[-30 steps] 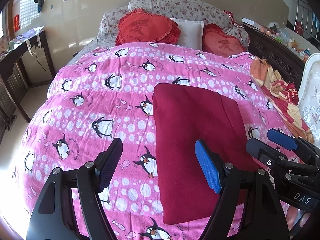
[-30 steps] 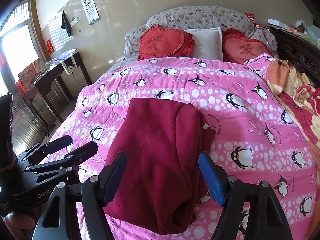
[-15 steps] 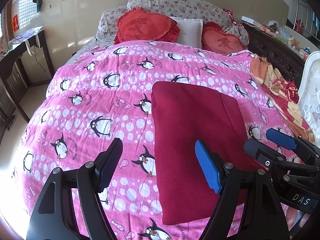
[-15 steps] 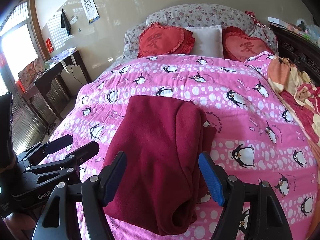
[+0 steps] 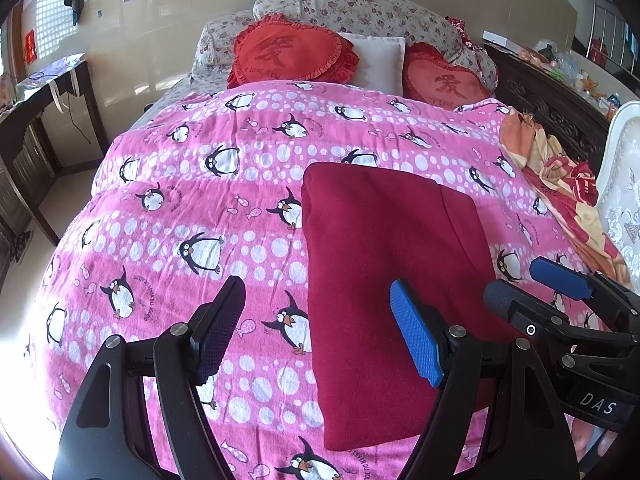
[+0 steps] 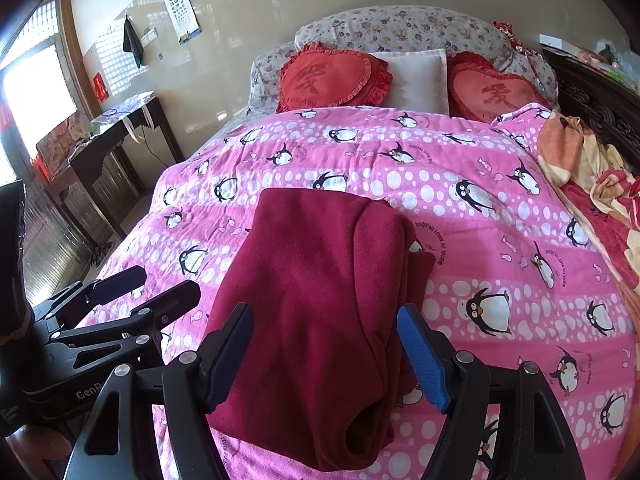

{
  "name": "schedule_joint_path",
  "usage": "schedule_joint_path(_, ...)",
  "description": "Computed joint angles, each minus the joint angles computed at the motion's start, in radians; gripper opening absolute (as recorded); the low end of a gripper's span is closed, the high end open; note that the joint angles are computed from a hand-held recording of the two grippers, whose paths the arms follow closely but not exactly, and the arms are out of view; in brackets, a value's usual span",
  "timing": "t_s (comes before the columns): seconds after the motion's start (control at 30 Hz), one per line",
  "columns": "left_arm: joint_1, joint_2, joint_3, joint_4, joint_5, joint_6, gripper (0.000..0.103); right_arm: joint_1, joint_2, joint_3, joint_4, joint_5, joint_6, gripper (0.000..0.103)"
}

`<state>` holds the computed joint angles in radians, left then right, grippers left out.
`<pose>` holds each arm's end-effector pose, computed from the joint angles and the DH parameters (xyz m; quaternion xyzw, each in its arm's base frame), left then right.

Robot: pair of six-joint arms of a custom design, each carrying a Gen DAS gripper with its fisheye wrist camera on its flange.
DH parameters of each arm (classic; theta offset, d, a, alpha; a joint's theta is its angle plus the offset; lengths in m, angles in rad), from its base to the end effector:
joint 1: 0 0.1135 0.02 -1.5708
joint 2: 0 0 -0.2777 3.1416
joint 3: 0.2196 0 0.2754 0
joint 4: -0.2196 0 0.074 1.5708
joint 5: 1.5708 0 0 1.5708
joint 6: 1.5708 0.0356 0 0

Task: Fold small clothes

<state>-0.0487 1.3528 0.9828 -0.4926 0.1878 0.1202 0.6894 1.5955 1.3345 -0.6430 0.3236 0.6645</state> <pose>0.3024 -0.0214 0.2606 0.1112 0.9278 -0.0756 0.3481 0.2917 0.2258 0.2950 0.0411 0.9332 0.0837 0.3471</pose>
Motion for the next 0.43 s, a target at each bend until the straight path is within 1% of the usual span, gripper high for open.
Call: schedule_joint_path(0.43,0.009,0.023,0.005,0.009,0.008,0.008,0.076,-0.006,0.014,0.005,-0.005,-0.009,-0.007,0.072)
